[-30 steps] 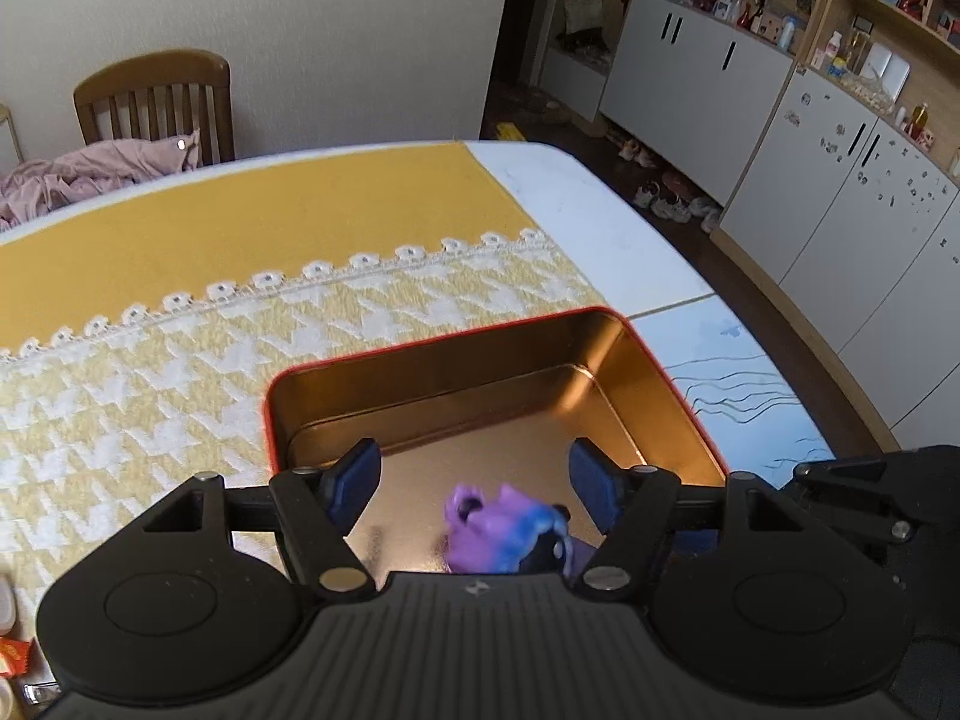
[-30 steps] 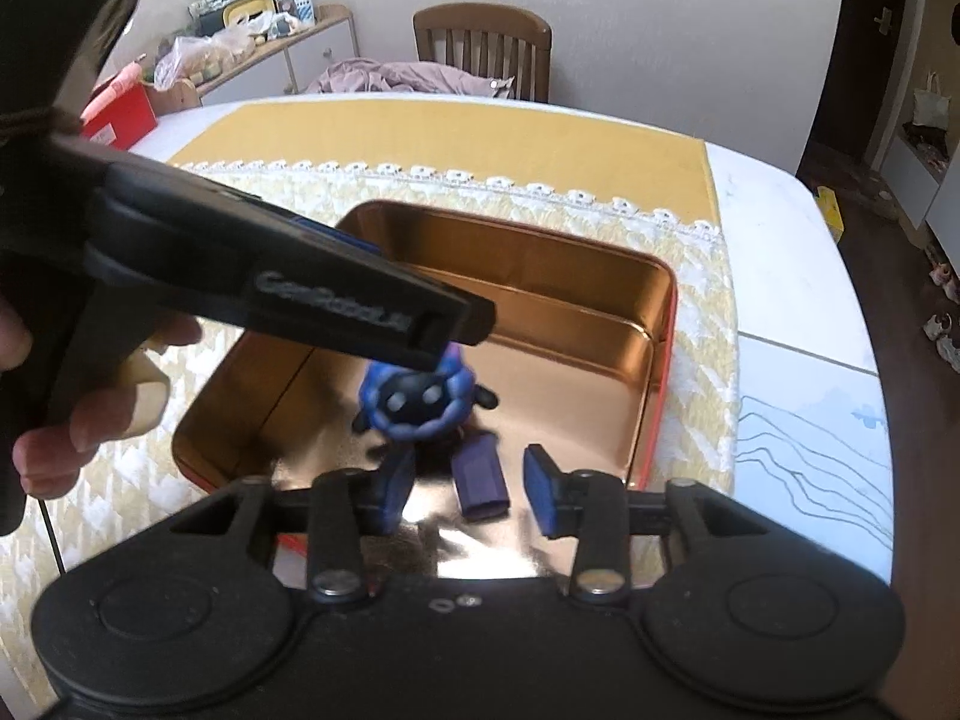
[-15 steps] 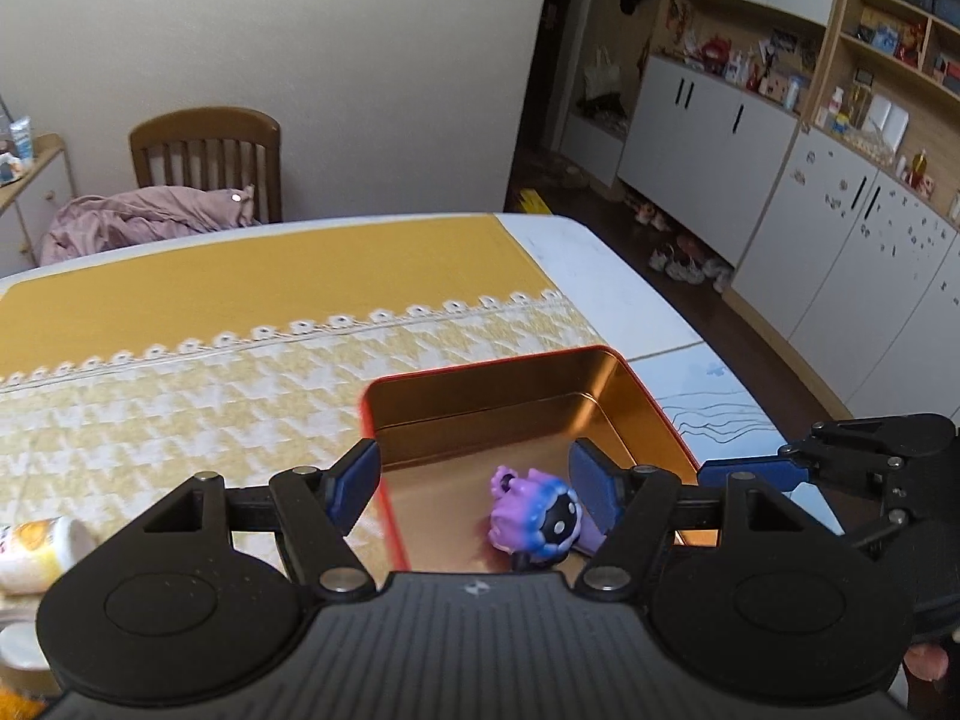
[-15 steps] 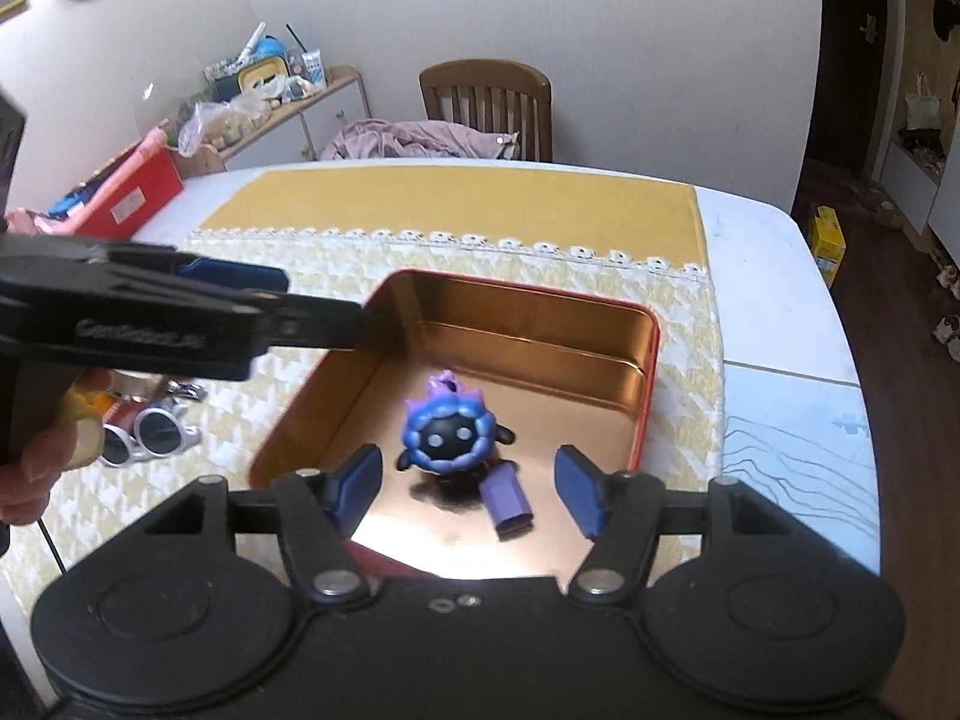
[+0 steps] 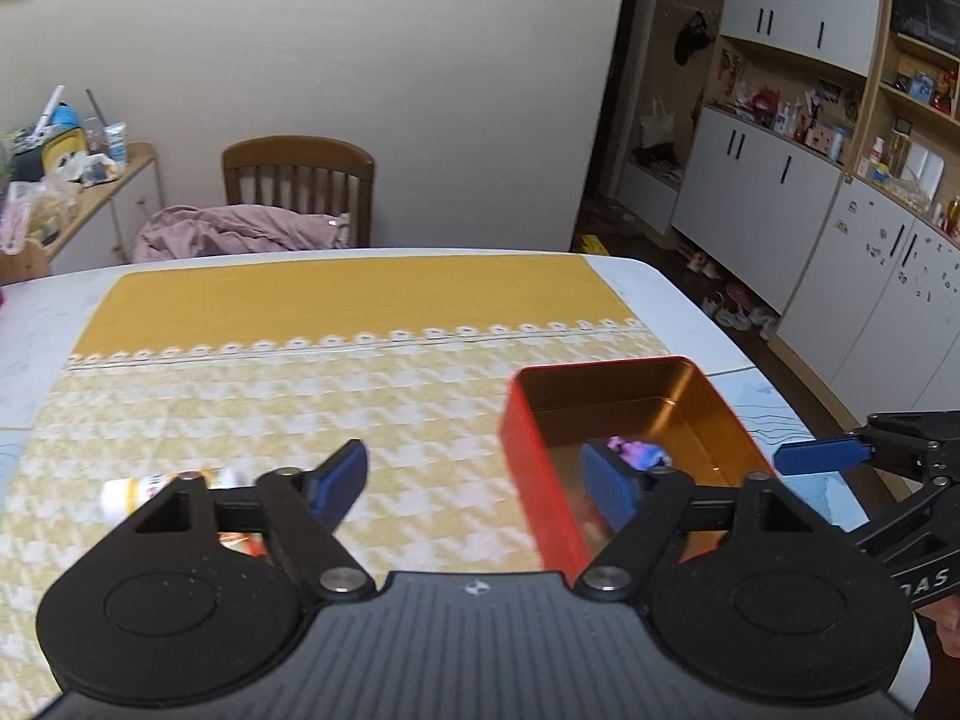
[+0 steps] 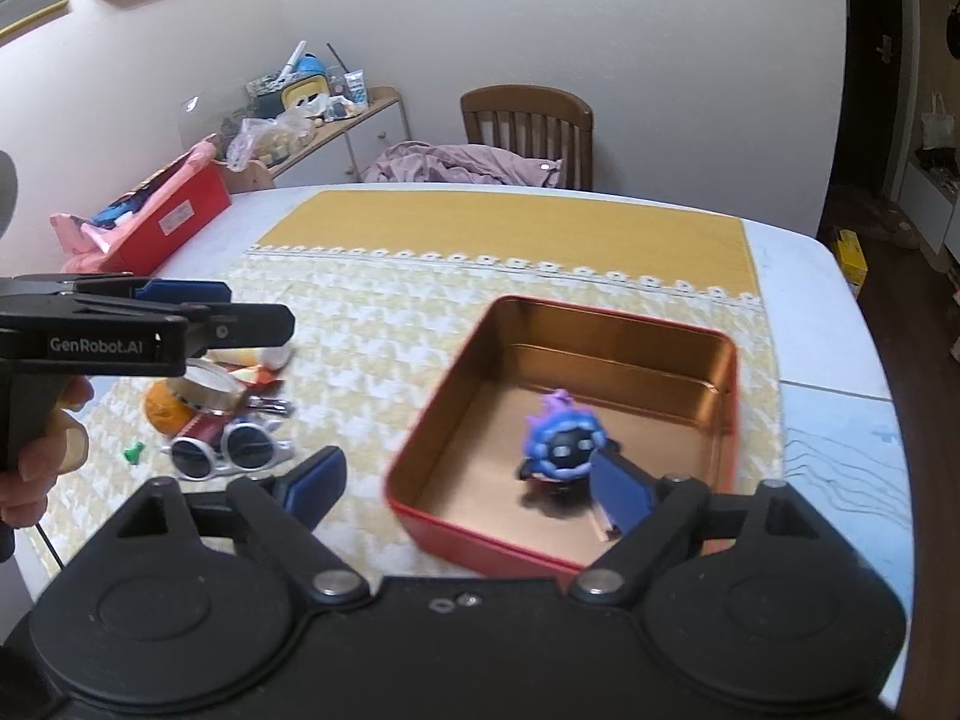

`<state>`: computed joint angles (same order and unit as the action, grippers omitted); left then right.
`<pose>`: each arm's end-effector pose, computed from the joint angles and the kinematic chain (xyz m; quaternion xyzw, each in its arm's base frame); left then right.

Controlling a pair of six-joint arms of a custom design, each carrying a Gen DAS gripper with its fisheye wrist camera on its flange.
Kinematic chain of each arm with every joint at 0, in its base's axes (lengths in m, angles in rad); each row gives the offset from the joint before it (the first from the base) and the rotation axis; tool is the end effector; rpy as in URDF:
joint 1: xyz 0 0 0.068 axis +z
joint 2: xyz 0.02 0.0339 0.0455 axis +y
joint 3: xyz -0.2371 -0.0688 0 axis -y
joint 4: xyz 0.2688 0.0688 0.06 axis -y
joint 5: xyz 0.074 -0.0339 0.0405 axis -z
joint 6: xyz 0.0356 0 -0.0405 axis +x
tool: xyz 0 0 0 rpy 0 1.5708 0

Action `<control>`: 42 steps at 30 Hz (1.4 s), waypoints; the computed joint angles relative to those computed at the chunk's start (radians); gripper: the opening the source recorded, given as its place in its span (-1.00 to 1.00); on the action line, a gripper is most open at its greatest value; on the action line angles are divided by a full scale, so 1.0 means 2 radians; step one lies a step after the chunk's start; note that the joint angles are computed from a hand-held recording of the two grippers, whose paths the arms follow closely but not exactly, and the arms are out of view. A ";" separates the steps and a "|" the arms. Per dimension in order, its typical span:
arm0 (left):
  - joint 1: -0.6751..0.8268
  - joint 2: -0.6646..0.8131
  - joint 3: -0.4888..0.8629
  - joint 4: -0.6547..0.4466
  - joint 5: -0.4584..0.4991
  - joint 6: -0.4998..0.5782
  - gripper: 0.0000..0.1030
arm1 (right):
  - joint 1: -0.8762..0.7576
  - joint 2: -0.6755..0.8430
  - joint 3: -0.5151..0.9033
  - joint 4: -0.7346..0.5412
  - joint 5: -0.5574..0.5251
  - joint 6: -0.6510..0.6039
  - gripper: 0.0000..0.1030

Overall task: Organize rigid objects
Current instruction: 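Grasp the orange with the left gripper while the right gripper grasps the white sunglasses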

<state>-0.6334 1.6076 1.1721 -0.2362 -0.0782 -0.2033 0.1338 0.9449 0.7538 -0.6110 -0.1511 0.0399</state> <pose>0.3107 -0.2247 0.2233 0.1755 0.8829 -0.1442 0.4111 0.2295 0.0363 0.2350 -0.0717 0.9221 0.1021 0.3664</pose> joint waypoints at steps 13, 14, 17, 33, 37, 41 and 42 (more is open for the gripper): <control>0.120 -0.126 -0.127 0.012 0.037 0.069 0.64 | 0.178 0.052 0.026 0.026 0.136 0.126 1.00; 0.134 -0.129 -0.133 0.012 0.045 0.076 0.64 | 0.192 0.064 0.032 0.028 0.148 0.137 1.00; 0.174 -0.138 -0.148 0.012 0.069 0.100 0.64 | 0.225 0.096 0.047 0.036 0.176 0.164 1.00; 0.291 -0.064 -0.154 0.011 0.172 0.189 0.64 | 0.311 0.317 0.151 0.083 0.246 0.181 0.94; 0.296 -0.048 -0.151 0.016 0.182 0.205 0.64 | 0.315 0.362 0.173 0.092 0.258 0.163 0.83; 0.291 -0.035 -0.150 0.027 0.186 0.220 0.64 | 0.313 0.396 0.193 0.094 0.257 0.150 0.69; 0.290 -0.030 -0.149 0.031 0.186 0.221 0.64 | 0.312 0.403 0.197 0.094 0.255 0.148 0.67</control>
